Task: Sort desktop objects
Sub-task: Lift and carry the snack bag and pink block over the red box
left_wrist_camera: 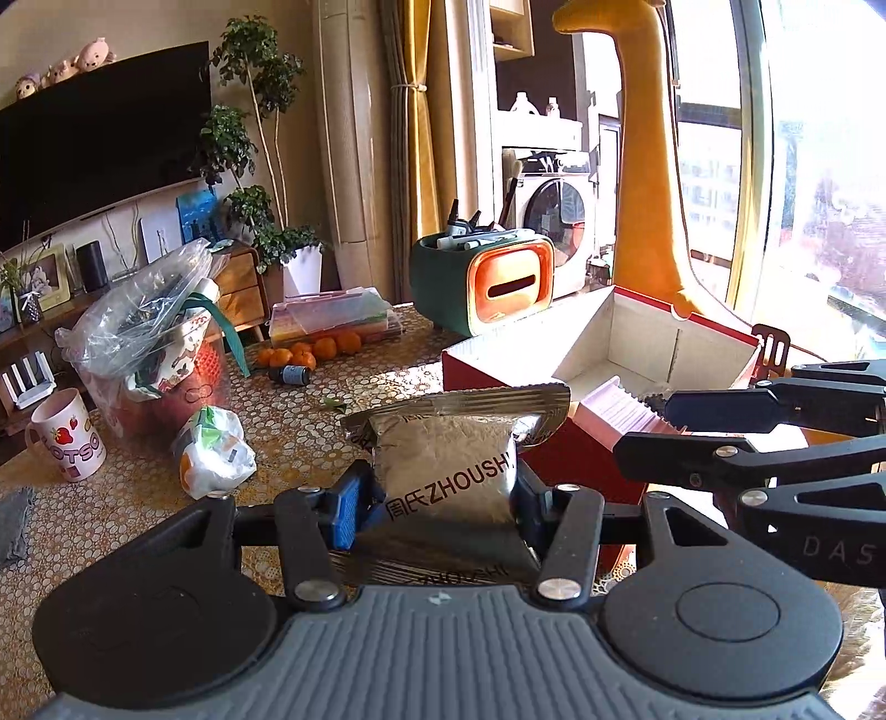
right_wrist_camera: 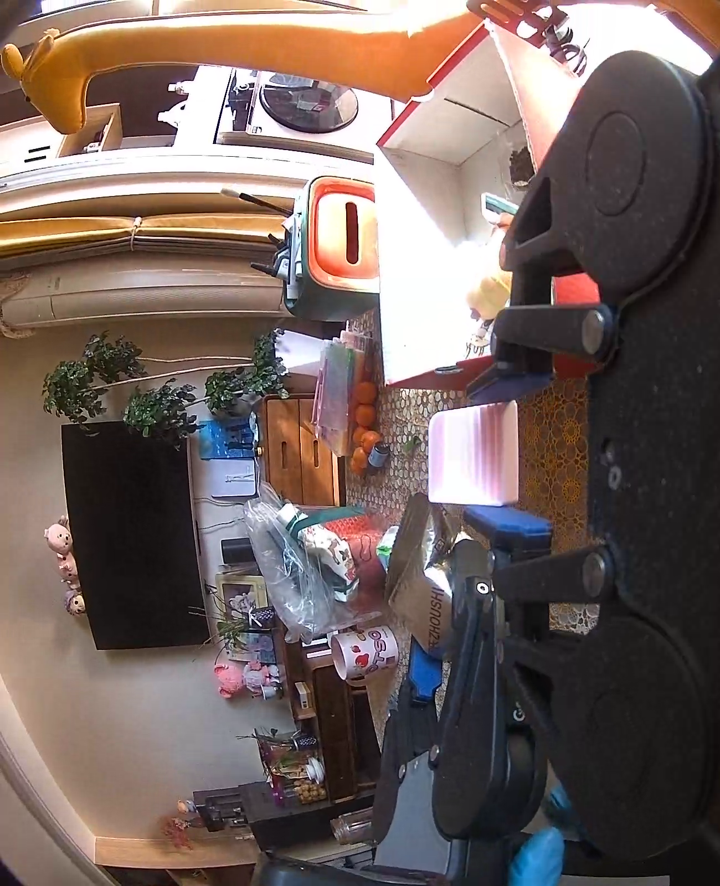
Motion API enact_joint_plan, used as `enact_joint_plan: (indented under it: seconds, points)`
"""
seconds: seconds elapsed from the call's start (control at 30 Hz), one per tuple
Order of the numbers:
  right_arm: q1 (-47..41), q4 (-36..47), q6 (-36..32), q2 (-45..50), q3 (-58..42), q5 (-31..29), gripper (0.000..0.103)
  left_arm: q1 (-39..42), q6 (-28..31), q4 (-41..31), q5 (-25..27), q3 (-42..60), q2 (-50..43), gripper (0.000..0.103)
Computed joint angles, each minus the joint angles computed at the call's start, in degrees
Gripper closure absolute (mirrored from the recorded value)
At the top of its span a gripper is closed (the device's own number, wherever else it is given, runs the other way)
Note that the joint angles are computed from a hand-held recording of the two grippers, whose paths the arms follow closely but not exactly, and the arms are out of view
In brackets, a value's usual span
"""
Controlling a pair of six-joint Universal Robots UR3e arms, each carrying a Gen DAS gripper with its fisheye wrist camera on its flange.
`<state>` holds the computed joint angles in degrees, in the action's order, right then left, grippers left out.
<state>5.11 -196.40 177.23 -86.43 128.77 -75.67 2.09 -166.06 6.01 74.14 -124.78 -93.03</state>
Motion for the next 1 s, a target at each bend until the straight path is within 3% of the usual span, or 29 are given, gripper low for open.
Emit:
enact_joint_plan:
  seconds: [0.5, 0.7, 1.0]
  points:
    - [-16.03, 0.99, -5.11, -7.21, 6.49, 8.30, 0.063, -13.18, -2.51, -5.07, 7.06, 14.20, -8.91, 0.051]
    - [-21.55, 0.31, -7.13, -5.01, 5.67, 9.95, 0.063, -17.01, -2.93, -9.39, 9.36, 24.70, -16.17, 0.051]
    - [-26.83, 2.83, -9.32, 3.11, -1.84, 12.00, 0.063, -21.09, -1.39, -21.37, 12.58, 46.45, -30.02, 0.051]
